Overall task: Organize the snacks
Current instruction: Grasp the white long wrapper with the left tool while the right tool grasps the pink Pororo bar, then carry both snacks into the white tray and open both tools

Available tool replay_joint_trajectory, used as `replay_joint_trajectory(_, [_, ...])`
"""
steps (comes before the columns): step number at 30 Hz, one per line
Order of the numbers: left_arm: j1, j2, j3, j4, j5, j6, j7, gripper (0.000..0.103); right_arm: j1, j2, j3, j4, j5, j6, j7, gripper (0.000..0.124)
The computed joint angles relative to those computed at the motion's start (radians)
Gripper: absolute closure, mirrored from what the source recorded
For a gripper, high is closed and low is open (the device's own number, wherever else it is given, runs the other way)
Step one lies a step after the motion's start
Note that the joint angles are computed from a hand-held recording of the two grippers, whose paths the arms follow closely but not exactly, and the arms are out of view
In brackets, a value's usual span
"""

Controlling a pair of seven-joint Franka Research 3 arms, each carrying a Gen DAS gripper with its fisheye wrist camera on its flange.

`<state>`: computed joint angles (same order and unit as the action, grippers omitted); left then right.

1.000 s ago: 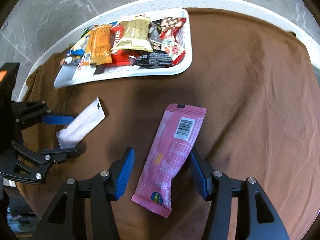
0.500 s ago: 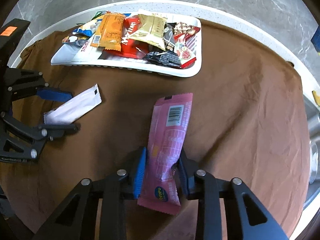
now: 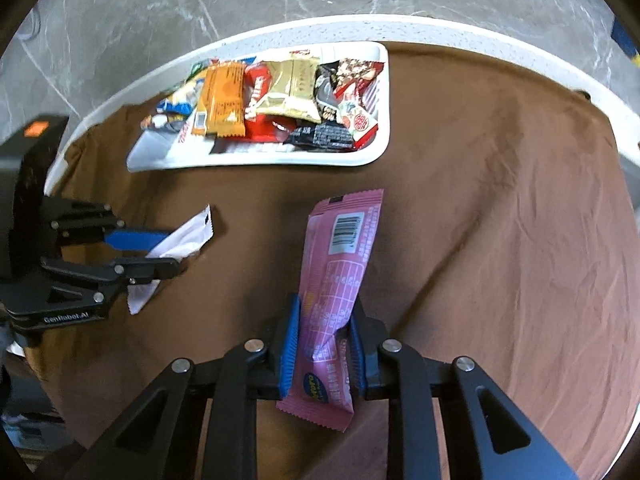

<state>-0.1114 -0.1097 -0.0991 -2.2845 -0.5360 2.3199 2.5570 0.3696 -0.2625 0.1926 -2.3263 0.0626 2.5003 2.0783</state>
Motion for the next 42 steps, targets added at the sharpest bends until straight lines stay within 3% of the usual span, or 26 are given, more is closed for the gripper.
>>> replay_joint_trajectory(8, [0.042, -0.052, 0.058, 0.039, -0.071, -0.142, 0.023, 0.079, 0.011, -0.027, -0.038, 0.007, 0.126, 0.037, -0.067, 0.099])
replay_joint_trajectory(16, [0.071, -0.06, 0.077, 0.118, -0.135, -0.196, 0.0, 0.078, 0.003, 0.011, -0.051, 0.078, 0.189, 0.074, -0.132, 0.099])
replay_joint_trajectory(24, [0.098, 0.021, 0.061, 0.247, -0.156, -0.155, -0.104, 0.078, 0.004, 0.125, -0.063, 0.213, 0.227, 0.092, -0.219, 0.099])
replay_joint_trajectory(42, [0.153, 0.266, -0.046, 0.505, -0.131, -0.062, -0.341, 0.078, 0.006, 0.391, -0.082, 0.511, 0.22, 0.045, -0.294, 0.099])
